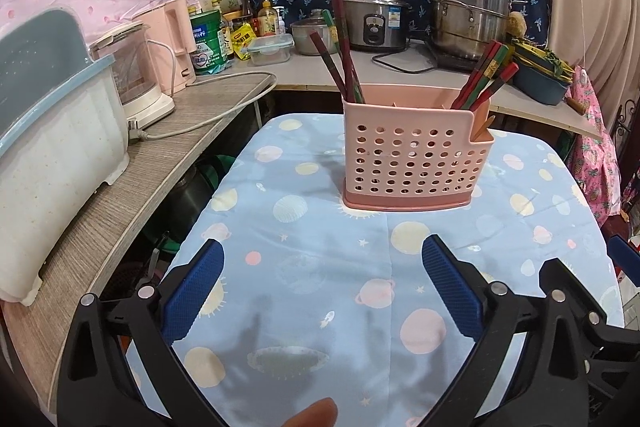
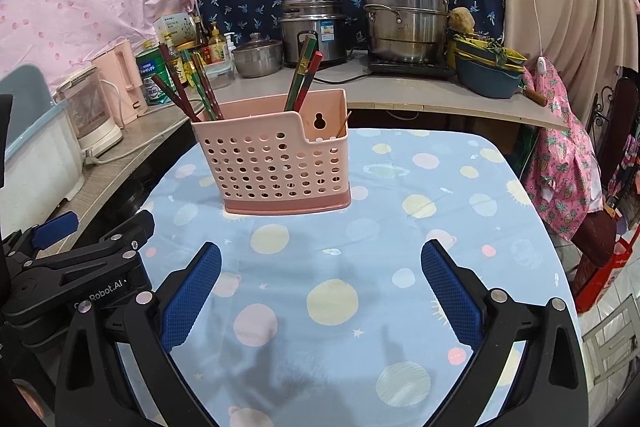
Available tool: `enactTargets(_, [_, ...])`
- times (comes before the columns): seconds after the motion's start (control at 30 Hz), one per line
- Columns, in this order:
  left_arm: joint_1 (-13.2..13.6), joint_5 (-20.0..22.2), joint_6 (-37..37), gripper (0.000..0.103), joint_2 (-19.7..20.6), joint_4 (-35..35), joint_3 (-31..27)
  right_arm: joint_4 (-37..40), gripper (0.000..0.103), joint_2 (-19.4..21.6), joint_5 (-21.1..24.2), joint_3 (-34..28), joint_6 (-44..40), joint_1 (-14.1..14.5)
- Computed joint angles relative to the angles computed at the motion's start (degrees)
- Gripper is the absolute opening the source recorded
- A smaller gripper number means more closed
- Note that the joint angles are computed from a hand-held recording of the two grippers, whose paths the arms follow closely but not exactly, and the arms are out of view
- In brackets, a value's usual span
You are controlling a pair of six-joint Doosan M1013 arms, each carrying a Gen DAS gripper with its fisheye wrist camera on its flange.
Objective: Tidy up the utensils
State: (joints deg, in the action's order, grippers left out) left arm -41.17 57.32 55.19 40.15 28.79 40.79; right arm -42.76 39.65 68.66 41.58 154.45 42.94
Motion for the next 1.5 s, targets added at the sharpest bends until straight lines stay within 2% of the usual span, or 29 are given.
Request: enactTargets(1.5, [0.4, 2.7, 2.0, 0.095, 3.7, -0.9, -6.0, 0.6, 0.097, 2.1, 1.7, -3.0, -1.4, -1.4])
